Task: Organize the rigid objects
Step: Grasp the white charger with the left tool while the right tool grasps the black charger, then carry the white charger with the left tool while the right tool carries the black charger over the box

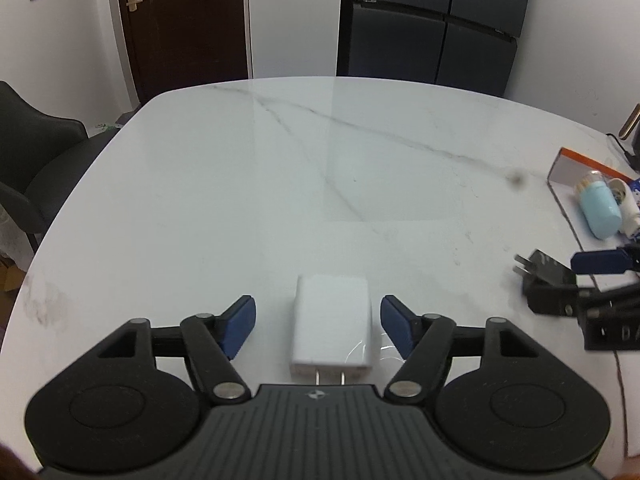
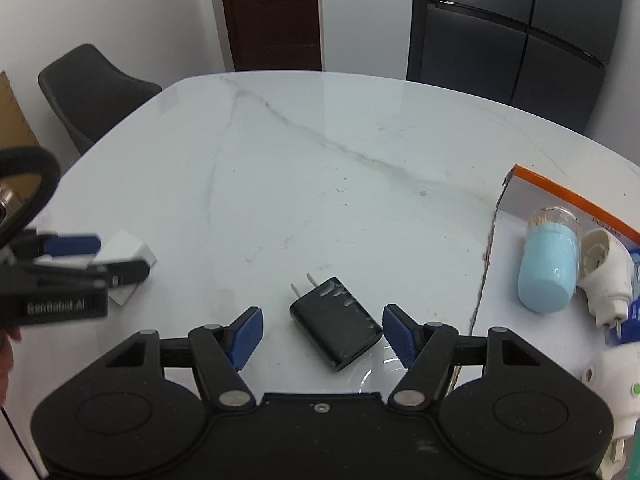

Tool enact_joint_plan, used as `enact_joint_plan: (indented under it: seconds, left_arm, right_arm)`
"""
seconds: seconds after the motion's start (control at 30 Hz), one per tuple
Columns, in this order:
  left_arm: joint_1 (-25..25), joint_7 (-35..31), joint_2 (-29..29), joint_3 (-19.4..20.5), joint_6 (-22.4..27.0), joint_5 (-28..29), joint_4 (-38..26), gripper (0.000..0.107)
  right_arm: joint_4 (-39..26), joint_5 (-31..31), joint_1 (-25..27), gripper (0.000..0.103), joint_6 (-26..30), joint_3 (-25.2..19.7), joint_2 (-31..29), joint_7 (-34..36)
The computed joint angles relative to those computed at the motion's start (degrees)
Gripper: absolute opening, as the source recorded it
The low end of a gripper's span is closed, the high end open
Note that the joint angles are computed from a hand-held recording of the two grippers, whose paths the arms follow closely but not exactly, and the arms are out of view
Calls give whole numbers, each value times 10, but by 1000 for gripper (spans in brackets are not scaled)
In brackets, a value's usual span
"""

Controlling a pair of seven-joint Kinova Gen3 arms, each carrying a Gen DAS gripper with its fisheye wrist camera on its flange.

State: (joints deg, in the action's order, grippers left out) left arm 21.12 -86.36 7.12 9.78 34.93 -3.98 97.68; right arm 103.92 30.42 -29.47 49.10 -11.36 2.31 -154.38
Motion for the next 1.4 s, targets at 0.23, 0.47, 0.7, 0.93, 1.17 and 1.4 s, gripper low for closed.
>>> enact_joint_plan:
  seconds: [0.23,0.47,0.7,0.93,1.17,1.4]
  left_arm:
    - [5,17,-19,1,6,-1,18,42]
    - [6,40,-8,1,-3,-24,17,42]
    - [27,85,16,-3,9,-55,-11,41]
    - [30,108,3,-3,42,-53,-26,41]
    - [31,135,-26,5,68,-64,-38,41]
    - [42,189,-44,22,113,-93,-61,41]
  right_arm:
    - [14,-27,17,71,-27,5,3,28]
    - [-28,13,-30,44,30,-6,35,-39]
    - [-58,45,-78,43,67,7,63,-113]
    - [-82,46,-91,43,86,6,52,-128]
    - [-91,51,-87,43,102,-9,21,-118]
    - [-97,57,-85,43,148,-37,-17,-116]
